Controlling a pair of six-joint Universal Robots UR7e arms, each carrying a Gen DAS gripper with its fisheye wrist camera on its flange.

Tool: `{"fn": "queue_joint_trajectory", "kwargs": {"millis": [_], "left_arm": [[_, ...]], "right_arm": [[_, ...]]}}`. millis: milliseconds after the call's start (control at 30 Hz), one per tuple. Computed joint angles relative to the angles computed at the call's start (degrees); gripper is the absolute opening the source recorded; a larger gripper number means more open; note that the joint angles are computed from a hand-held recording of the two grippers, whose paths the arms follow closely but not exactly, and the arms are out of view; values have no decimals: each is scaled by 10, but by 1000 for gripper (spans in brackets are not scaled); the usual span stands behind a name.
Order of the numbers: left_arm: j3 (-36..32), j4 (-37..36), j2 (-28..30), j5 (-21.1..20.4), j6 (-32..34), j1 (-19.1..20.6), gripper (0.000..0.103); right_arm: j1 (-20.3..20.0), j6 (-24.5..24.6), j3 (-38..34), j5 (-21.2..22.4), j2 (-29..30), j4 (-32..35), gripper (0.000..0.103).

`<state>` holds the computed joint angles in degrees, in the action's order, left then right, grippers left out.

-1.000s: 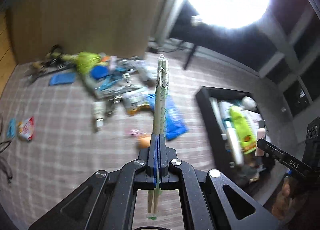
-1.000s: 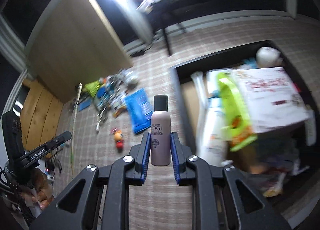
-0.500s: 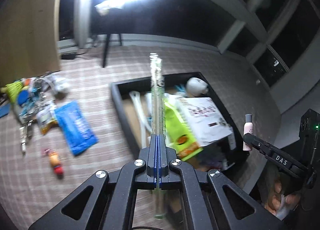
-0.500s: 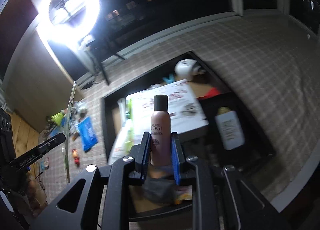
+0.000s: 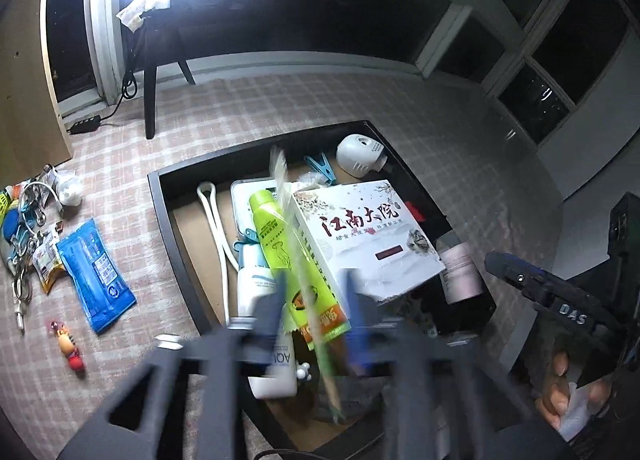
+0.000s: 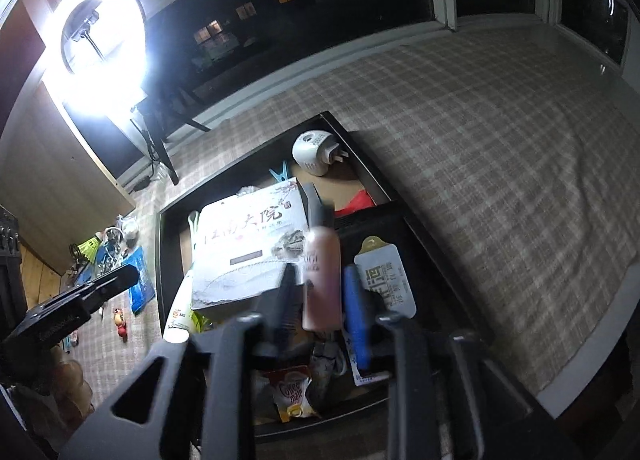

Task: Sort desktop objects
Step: 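Carry both items to the black box and open both grippers inside, then lower the left gripper to the keychain figure while the right approaches the blue wipes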

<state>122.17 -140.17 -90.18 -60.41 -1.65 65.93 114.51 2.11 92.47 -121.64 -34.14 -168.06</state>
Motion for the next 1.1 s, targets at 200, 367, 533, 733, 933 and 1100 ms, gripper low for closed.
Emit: {"fn": "queue_joint_trajectory", "kwargs": {"millis": [200,367,533,733,933,1100], "left_arm": [[-3,1,-1,16,1,4,36],[-10,10,-6,21,0,17,36],[-15,15,-21,36,-1,36,36],[-25,21,-42,62,-2,73,36],[-37,28,-61,81,-3,123,36],[-52,39,-67,90,-2,166,36]], "right_arm": [[0,-15,-12,10,8,-5,53],[5,-20,-32,20,21,8,53],[14,-28,-59,31,42,26,53],[33,-46,-108,53,80,61,53],[60,-75,-192,82,142,128,53],[79,-95,-277,100,201,201,54]]}}
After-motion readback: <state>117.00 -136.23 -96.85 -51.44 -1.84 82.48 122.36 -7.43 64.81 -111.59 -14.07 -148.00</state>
